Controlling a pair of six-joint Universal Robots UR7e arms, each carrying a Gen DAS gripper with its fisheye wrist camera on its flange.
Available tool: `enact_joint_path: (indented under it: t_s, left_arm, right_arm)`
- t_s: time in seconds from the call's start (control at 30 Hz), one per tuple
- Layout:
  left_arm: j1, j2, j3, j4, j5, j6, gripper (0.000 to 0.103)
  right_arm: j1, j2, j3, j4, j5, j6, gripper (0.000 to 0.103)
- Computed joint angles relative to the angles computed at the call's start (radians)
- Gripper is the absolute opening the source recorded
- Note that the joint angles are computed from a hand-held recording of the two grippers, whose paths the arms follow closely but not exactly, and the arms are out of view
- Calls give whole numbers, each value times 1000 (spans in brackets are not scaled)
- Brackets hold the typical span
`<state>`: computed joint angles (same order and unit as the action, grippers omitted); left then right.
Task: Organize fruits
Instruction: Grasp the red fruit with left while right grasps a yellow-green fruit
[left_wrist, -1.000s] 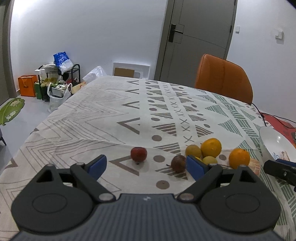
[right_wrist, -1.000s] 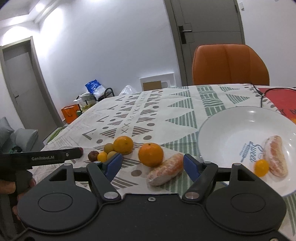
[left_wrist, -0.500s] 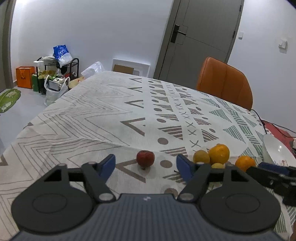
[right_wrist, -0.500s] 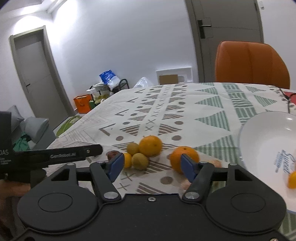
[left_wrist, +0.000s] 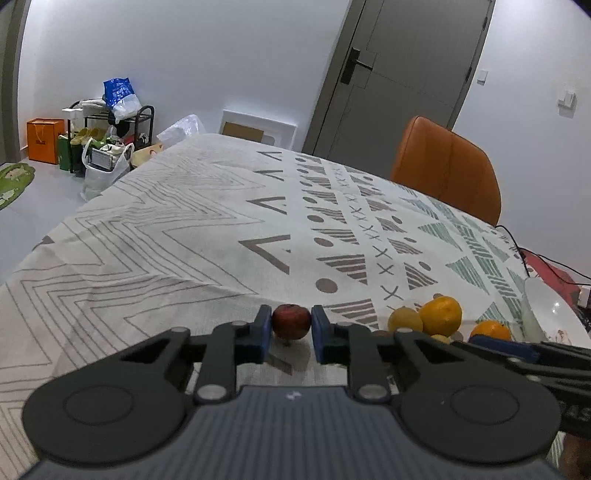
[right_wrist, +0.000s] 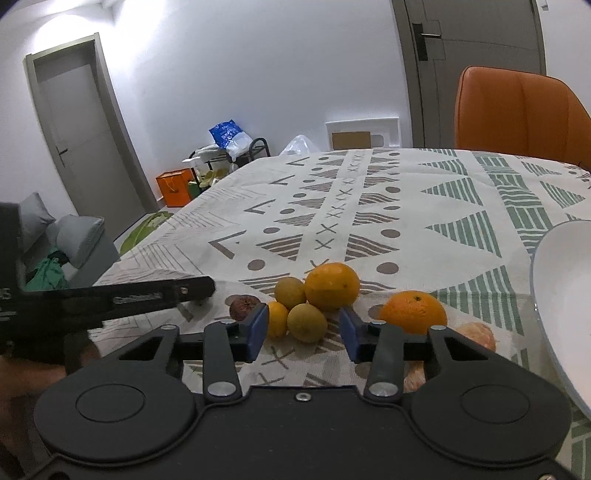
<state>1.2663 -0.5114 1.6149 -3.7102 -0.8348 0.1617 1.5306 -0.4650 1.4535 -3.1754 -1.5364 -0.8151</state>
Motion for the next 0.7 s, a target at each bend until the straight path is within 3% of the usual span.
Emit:
enact_joint_path:
  t_s: [0.33,0.43,0.7]
  left_arm:
    - [-10,-40,51,-30,-2,1,21]
    - [-14,-43,59,-43,-1,7,21]
    - [-36,-46,73,-70,17,30,21]
  right_arm:
    - [6,40,-44,6,-39,5,31]
    - [6,43,-46,25,-34,-5,24]
    - [-2,3,8,5,19,-13,24]
